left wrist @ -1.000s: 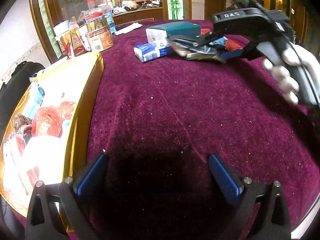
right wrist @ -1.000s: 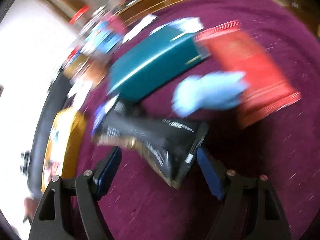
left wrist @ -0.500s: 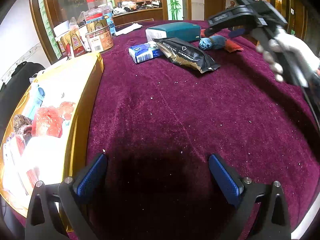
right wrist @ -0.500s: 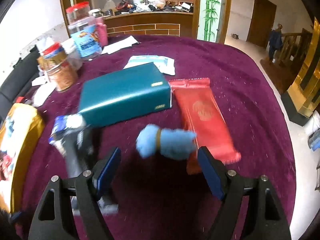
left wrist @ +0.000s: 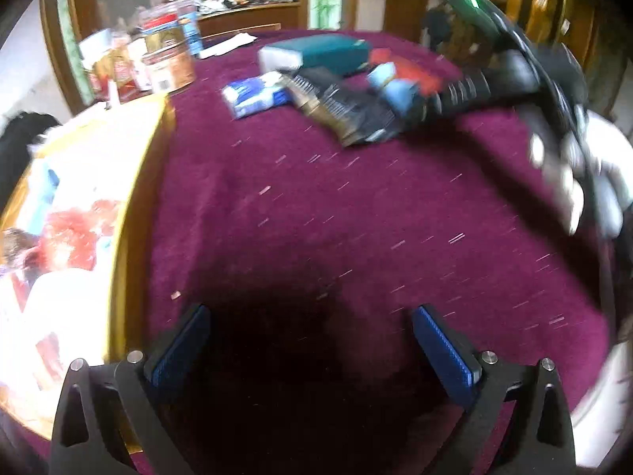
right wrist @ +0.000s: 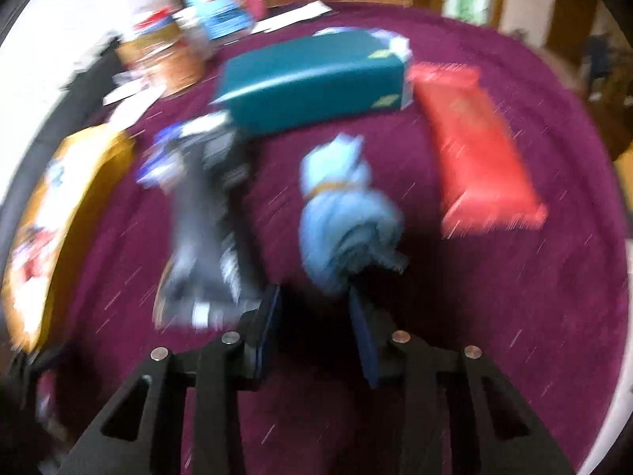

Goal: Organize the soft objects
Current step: 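Grasp the black snack bag with the left tool, then carry black bag over tray with left tool while right tool grasps blue-white tissue pack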

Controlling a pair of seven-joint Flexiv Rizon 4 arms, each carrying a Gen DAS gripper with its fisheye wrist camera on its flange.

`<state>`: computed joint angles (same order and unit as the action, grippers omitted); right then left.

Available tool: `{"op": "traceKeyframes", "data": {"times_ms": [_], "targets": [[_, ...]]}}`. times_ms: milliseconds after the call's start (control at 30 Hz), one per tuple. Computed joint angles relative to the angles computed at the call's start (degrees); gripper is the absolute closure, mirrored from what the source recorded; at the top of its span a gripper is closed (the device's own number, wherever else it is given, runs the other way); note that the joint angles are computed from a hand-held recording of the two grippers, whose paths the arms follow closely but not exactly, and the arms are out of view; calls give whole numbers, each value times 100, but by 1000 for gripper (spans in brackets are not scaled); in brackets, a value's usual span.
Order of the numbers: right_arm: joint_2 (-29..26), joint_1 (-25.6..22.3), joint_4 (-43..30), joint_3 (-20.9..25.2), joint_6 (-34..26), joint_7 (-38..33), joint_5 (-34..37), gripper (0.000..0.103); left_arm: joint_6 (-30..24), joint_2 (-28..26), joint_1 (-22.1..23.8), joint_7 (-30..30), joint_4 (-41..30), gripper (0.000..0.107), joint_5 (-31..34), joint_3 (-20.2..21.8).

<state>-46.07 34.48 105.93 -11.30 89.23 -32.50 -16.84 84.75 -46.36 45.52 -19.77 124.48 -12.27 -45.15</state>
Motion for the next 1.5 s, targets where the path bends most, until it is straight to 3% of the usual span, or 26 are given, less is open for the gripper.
{"op": "traceKeyframes", "data": {"times_ms": [67,100,133,200,267,333,400,500,600,667,733,767,800,867,1000,1233,1367,1433,1500], "targets": [[55,-98,257,262,547,-229,179,67,-1021,77,211,-114,-223,5,-393,-339],[47,92,373,113,828,-311,527,62,-1101,90,146,-245,-326,5,-613,-418],[16,328,540,-203,1167,-19,554,58,-1052,62,63,-331,-418,5,-800,-487],[-182,879,672,-826,1662,125,1182,35,-783,-107,-241,-432,-693,5,-1113,-575],[-505,1108,723,-1057,2420,314,1948,31,-411,-199,-814,-577,-1024,5,-1237,-312],[-663,825,692,-761,2933,338,2265,31,-399,-312,-1378,-734,-1451,5,-1273,58],[-701,707,732,-669,3149,372,2399,31,-232,-438,-1927,-910,-1781,5,-1282,462],[-733,1024,682,-909,2872,80,3000,31,-187,-654,-2695,-1218,-2351,5,-1270,1125],[-777,1433,655,-1252,2595,-144,3427,31,-122,-873,-3217,-1387,-2749,5,-1139,1579],[-793,1666,673,-1416,2412,-248,3635,31,173,-1007,-3341,-1319,-2859,5,-938,1639],[-808,1720,639,-1463,2294,-284,3678,31,153,-1015,-3228,-1308,-2850,21,-826,1550],[-805,1778,664,-1495,2290,-291,3709,29,77,-1004,-3108,-1258,-2828,43,-780,1453],[-808,1771,660,-1491,2290,-308,3699,27,-162,-953,-3031,-1234,-2845,52,-773,1439],[-843,1826,622,-1551,2226,-325,3695,26,-590,-889,-2712,-1127,-2800,54,-964,1209],[-880,2013,636,-1761,2044,-330,3626,22,-706,-702,-1978,-755,-2271,54,-1419,615],[-905,2046,672,-1807,2082,-260,3549,20,-1461,-200,-310,132,-1077,54,-2296,-489],[-881,2191,668,-1986,1753,-212,3470,20,-1949,89,433,493,-736,54,-2784,-766],[-846,2517,691,-2343,1206,-26,3314,20,-2071,203,624,662,-673,54,-2975,-787],[-810,2655,679,-2458,1208,48,3105,20,-2059,311,768,881,-582,54,-3166,-799]]}}
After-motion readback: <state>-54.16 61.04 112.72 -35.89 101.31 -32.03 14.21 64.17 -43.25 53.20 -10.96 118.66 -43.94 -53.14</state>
